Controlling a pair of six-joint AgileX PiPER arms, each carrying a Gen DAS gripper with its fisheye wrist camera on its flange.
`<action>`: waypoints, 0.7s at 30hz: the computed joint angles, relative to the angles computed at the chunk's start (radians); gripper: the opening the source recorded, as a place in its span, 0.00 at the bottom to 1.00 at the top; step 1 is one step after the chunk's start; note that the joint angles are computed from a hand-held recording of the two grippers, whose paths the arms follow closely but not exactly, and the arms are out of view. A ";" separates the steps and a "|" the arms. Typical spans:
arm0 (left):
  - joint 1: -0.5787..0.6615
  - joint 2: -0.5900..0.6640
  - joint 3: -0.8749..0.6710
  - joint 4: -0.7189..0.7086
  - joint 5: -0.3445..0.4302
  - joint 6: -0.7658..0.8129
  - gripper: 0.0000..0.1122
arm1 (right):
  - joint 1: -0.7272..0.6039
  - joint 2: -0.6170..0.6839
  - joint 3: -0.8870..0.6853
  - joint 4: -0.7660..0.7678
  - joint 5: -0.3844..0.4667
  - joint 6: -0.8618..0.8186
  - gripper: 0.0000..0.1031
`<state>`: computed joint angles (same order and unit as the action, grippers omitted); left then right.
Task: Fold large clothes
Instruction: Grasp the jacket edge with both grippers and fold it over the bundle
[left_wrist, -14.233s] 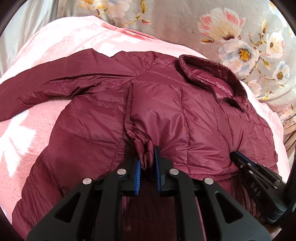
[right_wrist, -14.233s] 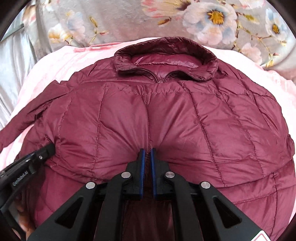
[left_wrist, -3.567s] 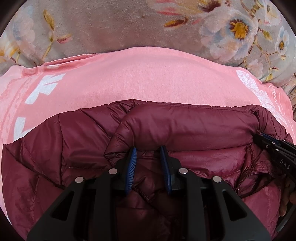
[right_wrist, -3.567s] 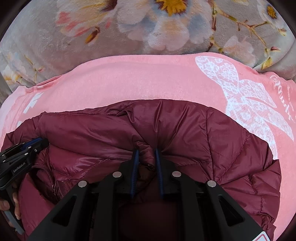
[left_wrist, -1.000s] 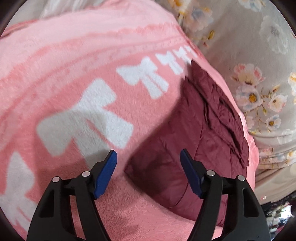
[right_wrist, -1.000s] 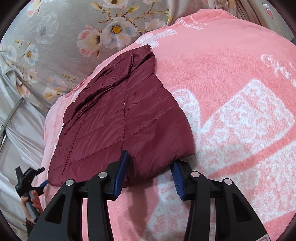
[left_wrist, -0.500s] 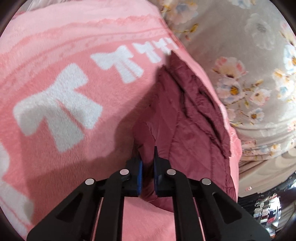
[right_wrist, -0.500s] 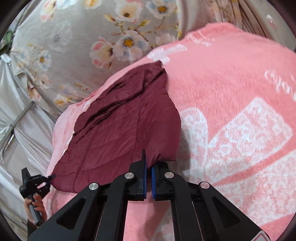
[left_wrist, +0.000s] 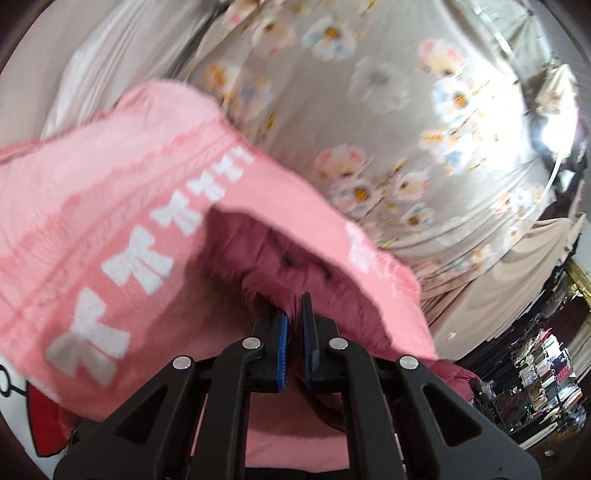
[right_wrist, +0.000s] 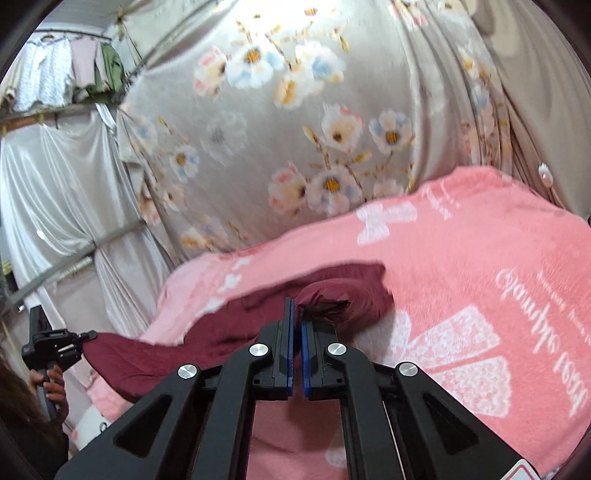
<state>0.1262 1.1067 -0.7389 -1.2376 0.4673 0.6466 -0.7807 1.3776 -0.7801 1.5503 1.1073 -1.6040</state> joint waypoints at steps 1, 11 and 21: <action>0.004 -0.034 -0.006 0.034 0.003 -0.039 0.05 | -0.021 -0.020 -0.003 0.005 0.022 0.009 0.03; -0.101 0.334 -0.341 0.440 -0.129 -0.416 0.05 | 0.273 0.195 -0.280 0.058 -0.277 0.139 0.02; -0.180 0.978 -1.117 1.228 0.097 -1.126 0.05 | 0.551 0.698 -0.927 -0.480 -0.619 0.796 0.02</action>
